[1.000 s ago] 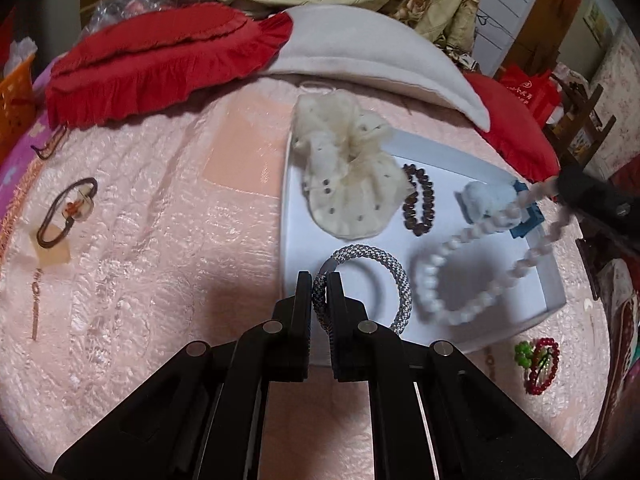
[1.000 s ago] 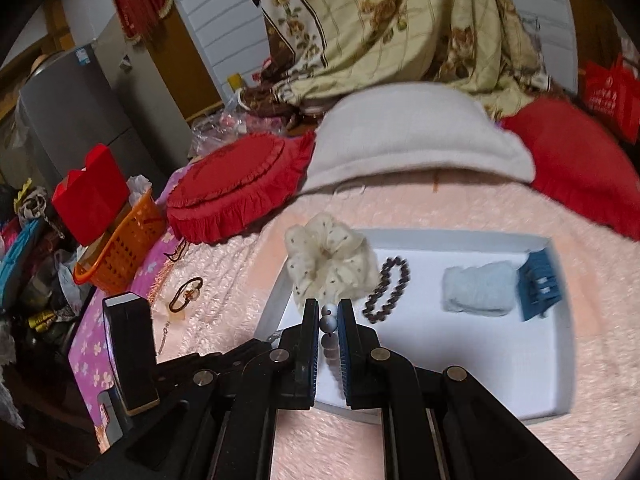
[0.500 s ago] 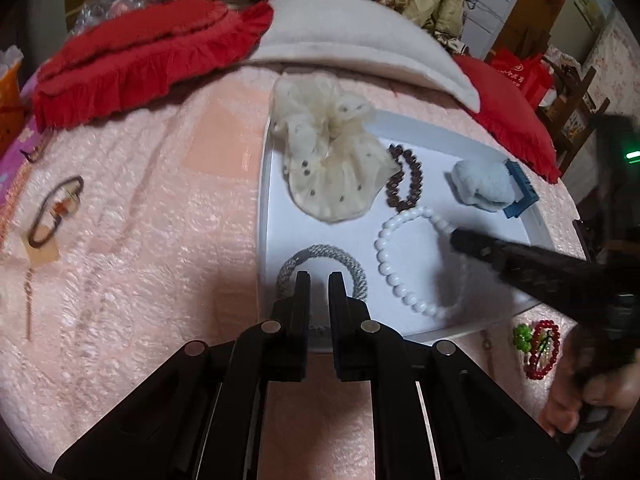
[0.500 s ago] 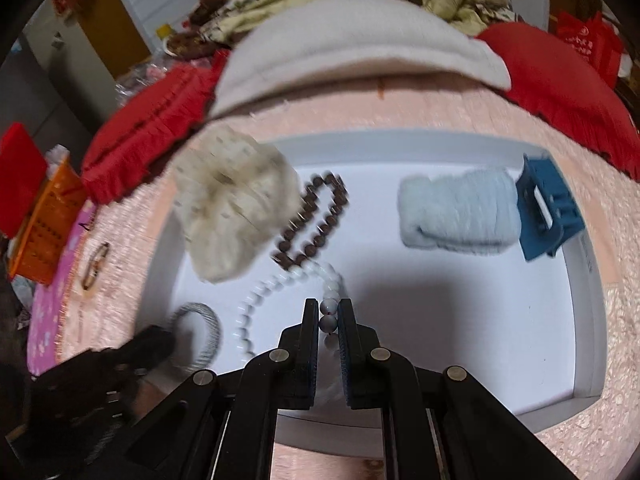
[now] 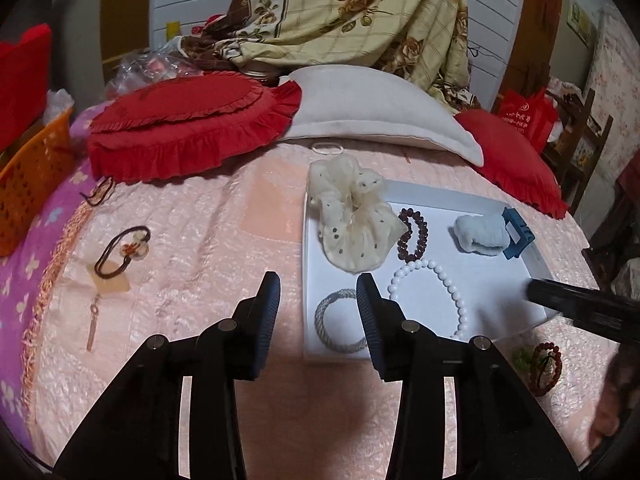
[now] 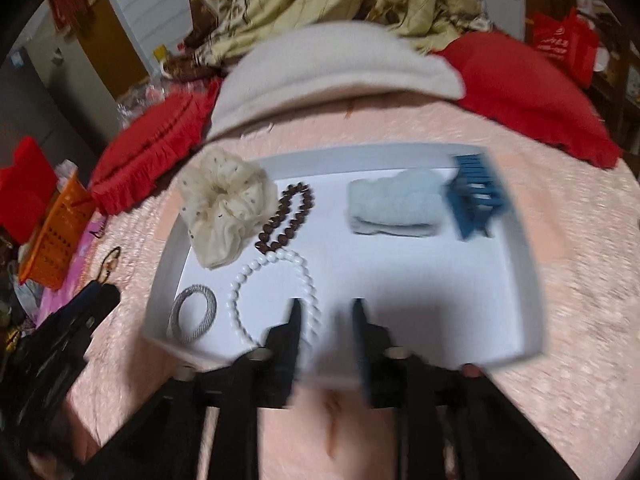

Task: Organize jewelry
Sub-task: 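Lower the bangle and pearl strand into the tray and release both, then grasp the red bead bracelet with the left tool while the right tool grasps the black cord bracelet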

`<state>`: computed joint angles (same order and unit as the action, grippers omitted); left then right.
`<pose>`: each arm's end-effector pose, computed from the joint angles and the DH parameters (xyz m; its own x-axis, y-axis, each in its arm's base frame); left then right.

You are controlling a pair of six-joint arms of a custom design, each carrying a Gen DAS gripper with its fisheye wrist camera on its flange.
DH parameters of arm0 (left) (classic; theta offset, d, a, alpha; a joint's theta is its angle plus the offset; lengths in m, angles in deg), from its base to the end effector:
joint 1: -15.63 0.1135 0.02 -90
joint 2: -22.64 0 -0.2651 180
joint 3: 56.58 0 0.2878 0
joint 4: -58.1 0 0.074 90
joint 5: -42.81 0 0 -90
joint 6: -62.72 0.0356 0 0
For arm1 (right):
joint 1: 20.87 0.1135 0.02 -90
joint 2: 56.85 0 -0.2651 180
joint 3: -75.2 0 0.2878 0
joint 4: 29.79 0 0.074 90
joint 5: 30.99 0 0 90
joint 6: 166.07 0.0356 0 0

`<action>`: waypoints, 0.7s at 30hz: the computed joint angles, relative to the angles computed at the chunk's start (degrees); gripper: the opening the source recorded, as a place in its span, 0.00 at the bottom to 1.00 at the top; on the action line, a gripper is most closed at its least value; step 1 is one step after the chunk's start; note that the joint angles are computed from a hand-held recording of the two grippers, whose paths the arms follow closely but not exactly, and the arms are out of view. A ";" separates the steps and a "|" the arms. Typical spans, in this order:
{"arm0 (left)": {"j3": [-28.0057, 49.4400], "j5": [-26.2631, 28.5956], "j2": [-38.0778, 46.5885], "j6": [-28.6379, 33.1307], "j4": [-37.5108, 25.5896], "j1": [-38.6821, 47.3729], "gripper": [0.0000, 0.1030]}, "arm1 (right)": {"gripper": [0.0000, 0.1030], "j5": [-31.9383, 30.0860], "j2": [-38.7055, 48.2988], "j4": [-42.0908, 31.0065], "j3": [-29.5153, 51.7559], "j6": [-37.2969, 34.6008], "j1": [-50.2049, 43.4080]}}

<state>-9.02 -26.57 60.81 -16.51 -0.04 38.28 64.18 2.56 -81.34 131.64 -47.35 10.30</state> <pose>0.1583 0.0525 0.2436 -0.7089 -0.1063 -0.6972 -0.0139 0.9905 -0.1369 0.2036 0.1194 0.2377 -0.8372 0.0529 -0.5443 -0.0780 0.9736 0.2146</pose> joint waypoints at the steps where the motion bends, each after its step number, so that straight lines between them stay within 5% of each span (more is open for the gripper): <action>1: -0.21 0.48 -1.50 0.23 -1.08 0.69 0.38 | 0.39 1.00 -3.92 -1.91 -1.66 -0.10 -0.43; 8: 1.94 4.39 -10.86 2.57 -14.87 3.13 0.38 | 0.39 2.22 -20.91 -12.54 -10.83 -6.69 -8.67; 15: 2.12 10.49 -17.25 4.49 -27.54 8.09 0.38 | 0.38 -9.21 -18.93 -5.46 -16.86 -8.38 -18.08; 18: -0.22 11.22 -17.94 6.01 -27.21 9.47 0.38 | 0.37 -15.27 -17.83 -2.65 -17.29 -3.94 -13.89; 21: -3.01 11.28 -17.24 10.07 -25.26 13.05 0.38 | 0.37 -28.95 -19.30 0.63 -18.50 -0.51 -9.20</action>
<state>-12.03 -15.29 43.56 -6.44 -25.30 51.33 35.23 -16.74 -80.71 113.14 -47.86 1.10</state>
